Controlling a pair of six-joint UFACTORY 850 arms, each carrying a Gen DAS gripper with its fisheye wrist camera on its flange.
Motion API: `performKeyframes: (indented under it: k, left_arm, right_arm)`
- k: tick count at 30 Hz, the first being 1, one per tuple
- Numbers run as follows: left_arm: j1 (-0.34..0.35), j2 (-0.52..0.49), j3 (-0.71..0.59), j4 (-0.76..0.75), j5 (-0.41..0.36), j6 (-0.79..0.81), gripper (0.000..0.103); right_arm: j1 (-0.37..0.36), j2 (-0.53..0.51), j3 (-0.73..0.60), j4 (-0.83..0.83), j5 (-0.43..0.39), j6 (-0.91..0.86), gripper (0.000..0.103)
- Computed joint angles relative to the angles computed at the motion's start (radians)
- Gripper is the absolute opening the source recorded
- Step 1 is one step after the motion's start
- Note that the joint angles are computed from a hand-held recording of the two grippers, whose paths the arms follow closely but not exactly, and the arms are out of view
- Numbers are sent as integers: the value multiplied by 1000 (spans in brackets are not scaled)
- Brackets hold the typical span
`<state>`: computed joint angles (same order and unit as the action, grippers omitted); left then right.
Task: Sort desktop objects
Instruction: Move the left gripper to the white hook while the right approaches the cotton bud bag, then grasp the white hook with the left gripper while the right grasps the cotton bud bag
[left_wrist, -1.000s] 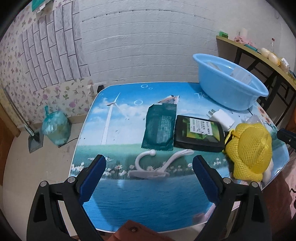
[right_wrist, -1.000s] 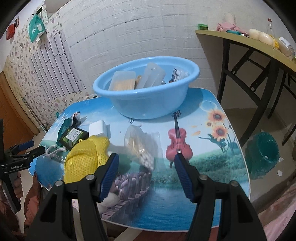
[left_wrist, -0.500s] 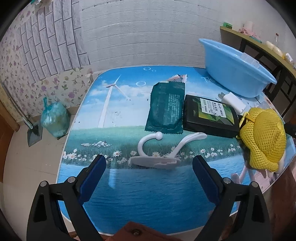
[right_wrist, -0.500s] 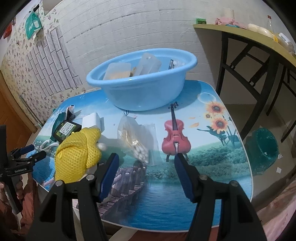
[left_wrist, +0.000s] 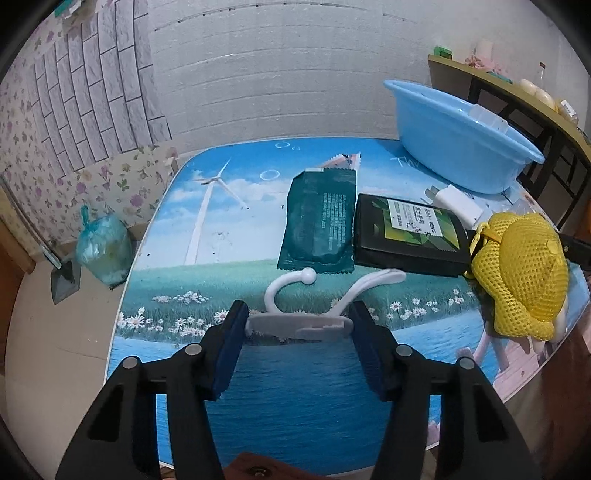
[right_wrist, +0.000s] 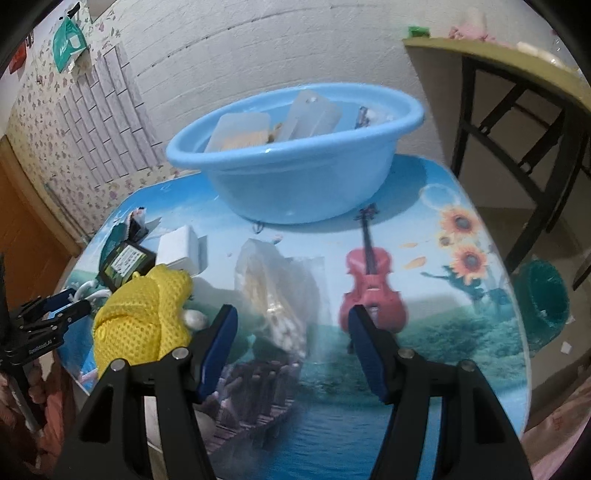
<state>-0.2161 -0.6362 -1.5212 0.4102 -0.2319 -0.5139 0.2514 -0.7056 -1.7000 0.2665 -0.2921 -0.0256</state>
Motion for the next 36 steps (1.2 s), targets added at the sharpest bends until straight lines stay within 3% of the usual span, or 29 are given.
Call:
performKeyframes:
  k: [5,6,7,11,15,19,30,35,36]
  left_arm:
    - [3,12,8,-16,8,12,56]
    - [3,15,11,-18,11,13,56]
    - [3,17,14,-8,13,4,56]
    - [0,23,21,13,13,-14,56]
    - [-3,26,28,2,6,5,56]
    - [-6,24,29,-98,-16,127,56]
    - [-24,34,48,-20,-18,79,59]
    - [-19,30,43,-72,-15,117,68]
    - [-18,29,42,-82,-13,120,69]
  right_arm:
    - [10,-20,-20,-72,-17,56,59]
    - [13,-25,-28,-108,-30,82,40]
    - [15,-28,-32,-127,-39,87,32]
    - [20,-1,1,-97,-9,39,23]
    - [19,34,42,-156,29,101,21]
    - [7,61,78,-225,55,192,21]
    - [-14,114,167,-291,46,284,21]
    - [-11,121,185,-261,56,246,26]
    - [-8,120,184,-274,59,250,32]
